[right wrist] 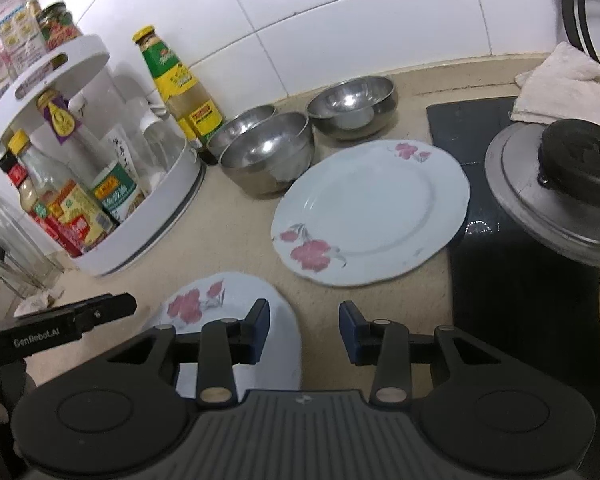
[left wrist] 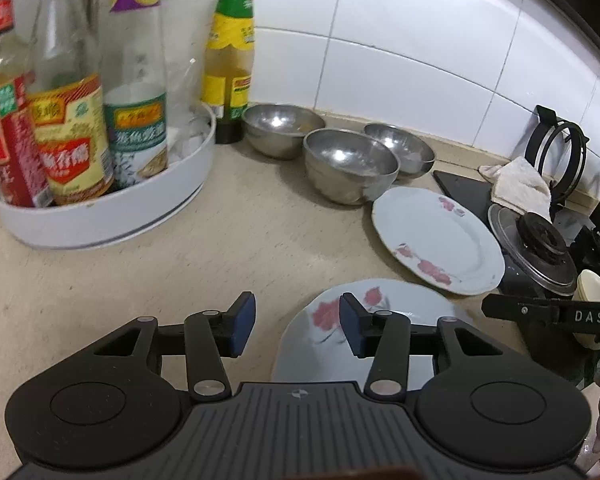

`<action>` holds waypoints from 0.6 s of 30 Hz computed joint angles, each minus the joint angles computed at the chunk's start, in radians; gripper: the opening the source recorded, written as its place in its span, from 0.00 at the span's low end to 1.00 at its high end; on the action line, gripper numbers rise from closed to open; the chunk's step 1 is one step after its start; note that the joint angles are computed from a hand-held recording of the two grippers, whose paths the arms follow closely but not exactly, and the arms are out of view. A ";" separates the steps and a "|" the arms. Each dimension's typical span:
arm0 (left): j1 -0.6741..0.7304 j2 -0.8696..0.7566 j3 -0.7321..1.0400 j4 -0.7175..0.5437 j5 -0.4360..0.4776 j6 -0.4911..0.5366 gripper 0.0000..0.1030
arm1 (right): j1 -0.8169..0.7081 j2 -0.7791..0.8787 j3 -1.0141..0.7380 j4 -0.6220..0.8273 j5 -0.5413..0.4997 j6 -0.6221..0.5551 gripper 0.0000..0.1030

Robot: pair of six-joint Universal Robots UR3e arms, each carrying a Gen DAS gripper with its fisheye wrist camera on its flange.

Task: Organize plates and bowls

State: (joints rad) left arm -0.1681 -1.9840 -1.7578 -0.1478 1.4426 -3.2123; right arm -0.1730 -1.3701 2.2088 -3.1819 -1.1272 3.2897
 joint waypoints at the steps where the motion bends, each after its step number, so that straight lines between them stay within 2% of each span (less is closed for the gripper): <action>1: -0.010 -0.006 0.016 -0.006 0.012 0.001 0.55 | -0.013 0.001 0.003 -0.007 0.011 -0.005 0.37; 8: -0.082 -0.063 0.143 -0.071 0.100 -0.017 0.64 | -0.108 0.008 0.014 0.011 0.093 -0.046 0.43; 13: -0.135 -0.111 0.240 -0.130 0.158 -0.014 0.75 | -0.152 0.008 0.016 0.029 0.146 -0.087 0.46; 18: -0.161 -0.168 0.348 -0.172 0.179 -0.012 0.84 | -0.185 0.008 0.008 0.034 0.174 -0.104 0.58</action>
